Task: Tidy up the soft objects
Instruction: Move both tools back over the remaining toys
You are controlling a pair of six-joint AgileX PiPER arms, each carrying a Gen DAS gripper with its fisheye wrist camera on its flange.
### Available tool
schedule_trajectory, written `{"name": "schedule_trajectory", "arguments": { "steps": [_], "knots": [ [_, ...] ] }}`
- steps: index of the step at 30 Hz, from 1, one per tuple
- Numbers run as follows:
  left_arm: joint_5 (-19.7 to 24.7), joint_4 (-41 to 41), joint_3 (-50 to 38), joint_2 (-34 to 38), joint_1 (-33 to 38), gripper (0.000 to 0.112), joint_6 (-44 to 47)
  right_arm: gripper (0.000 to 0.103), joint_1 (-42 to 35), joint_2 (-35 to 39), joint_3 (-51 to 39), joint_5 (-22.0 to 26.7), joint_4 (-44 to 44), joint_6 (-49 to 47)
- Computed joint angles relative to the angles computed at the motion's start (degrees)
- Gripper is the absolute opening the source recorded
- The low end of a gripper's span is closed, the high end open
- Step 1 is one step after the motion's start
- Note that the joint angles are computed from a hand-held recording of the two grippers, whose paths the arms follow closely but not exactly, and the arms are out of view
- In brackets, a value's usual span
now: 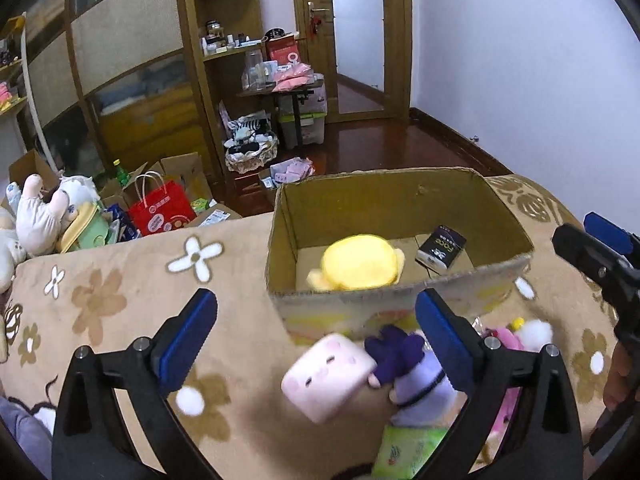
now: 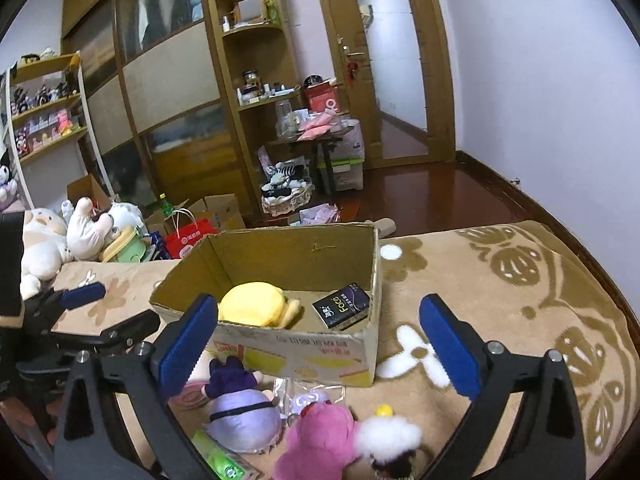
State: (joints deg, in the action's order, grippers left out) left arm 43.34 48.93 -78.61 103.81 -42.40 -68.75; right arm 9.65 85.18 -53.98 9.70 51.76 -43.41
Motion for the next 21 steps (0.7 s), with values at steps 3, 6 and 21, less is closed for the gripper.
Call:
{"name": "schedule_trajectory", "arguments": {
  "steps": [3,6,21],
  "knots": [
    [2.7,0.1,0.8,-1.4,-2.1,0.099,0.3,0.103,-0.4,-2.4,1.4,0.5,-3.4,3.7],
    [4.1,0.4,3.0,-3.6,-4.3,0.099,0.3,0.103,-0.9,-4.7,2.5,1.4,-5.1,4.9],
    [15.3,-0.9,5.9,-7.7,-14.4,0.099,-3.1,0.103,-2.1,-14.2,8.0,7.1,-27.1,26.2]
  ]
}}
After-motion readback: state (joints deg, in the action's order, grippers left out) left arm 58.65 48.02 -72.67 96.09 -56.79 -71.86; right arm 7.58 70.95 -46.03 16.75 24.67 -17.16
